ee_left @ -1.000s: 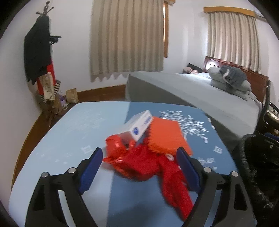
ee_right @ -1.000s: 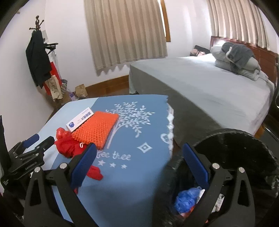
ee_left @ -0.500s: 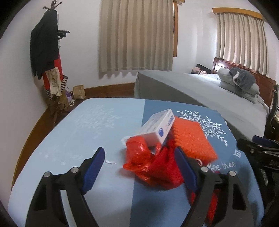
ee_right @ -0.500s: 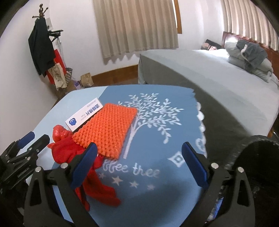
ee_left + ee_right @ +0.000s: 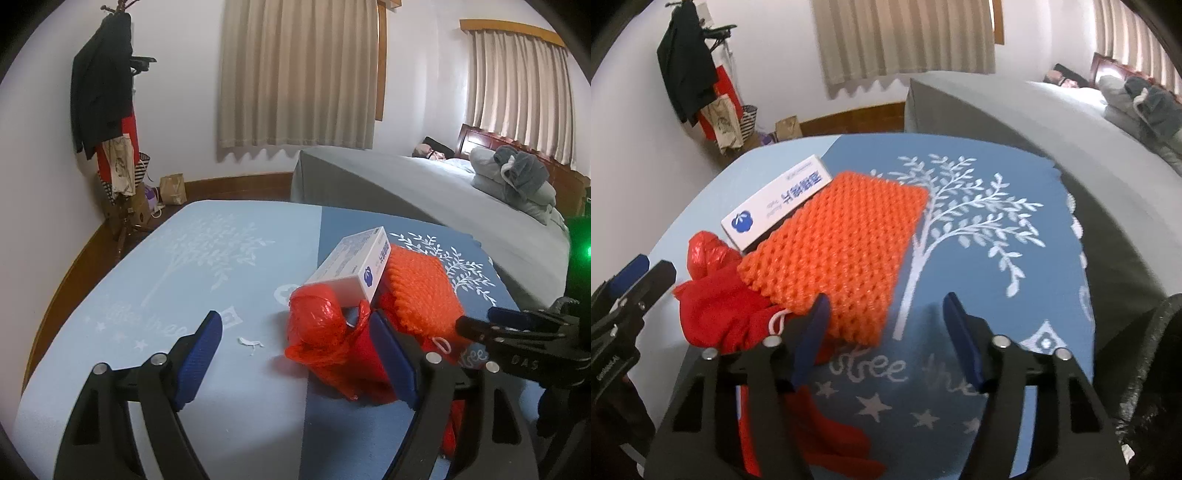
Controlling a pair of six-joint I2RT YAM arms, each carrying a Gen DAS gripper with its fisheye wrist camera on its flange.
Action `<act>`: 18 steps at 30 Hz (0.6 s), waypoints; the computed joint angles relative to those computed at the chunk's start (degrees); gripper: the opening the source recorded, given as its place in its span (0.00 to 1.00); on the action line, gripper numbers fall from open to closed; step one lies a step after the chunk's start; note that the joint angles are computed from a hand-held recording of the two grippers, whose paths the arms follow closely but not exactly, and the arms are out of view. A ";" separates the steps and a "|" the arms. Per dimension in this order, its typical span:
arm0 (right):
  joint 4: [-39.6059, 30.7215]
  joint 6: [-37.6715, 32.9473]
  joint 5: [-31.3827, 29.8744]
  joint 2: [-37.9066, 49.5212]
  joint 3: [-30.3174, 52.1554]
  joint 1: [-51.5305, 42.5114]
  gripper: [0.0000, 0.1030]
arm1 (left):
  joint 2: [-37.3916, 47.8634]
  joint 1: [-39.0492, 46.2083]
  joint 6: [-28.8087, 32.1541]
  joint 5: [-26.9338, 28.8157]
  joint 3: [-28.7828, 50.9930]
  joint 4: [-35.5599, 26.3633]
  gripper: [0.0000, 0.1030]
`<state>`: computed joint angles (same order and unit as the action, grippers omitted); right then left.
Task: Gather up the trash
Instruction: 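Move both tools back over the table toward the remaining trash, then grasp the white medicine box with the left tool while the right tool grasps the orange net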
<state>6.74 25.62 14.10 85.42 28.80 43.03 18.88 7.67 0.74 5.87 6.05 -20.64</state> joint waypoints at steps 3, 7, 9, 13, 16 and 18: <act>0.68 -0.27 -1.71 1.18 0.28 -0.34 0.44 | -0.06 -0.81 0.12 -0.68 -0.09 0.27 0.78; 2.13 -0.81 -4.06 1.78 -0.03 -0.58 0.29 | -0.17 -2.06 -0.18 -1.66 -0.12 0.38 0.78; 2.37 -1.12 -4.86 1.78 -0.01 -0.73 0.24 | -0.25 -2.64 -0.49 -2.16 -0.18 0.37 0.78; 2.33 -1.45 -5.48 1.18 -0.05 -0.68 0.14 | 0.27 -3.93 -1.17 -3.19 0.16 0.41 0.78; 1.80 -1.28 -5.87 -0.81 -0.75 -1.18 0.10 | 0.03 -5.26 -1.70 -4.18 0.35 0.10 0.78; 1.09 -1.69 -6.07 -2.77 -1.24 -2.07 0.10 | 0.30 -6.83 -2.31 -5.37 0.55 0.24 0.78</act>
<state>7.83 23.93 8.03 82.65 27.55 40.96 19.18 0.84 -1.57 0.50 6.61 -20.39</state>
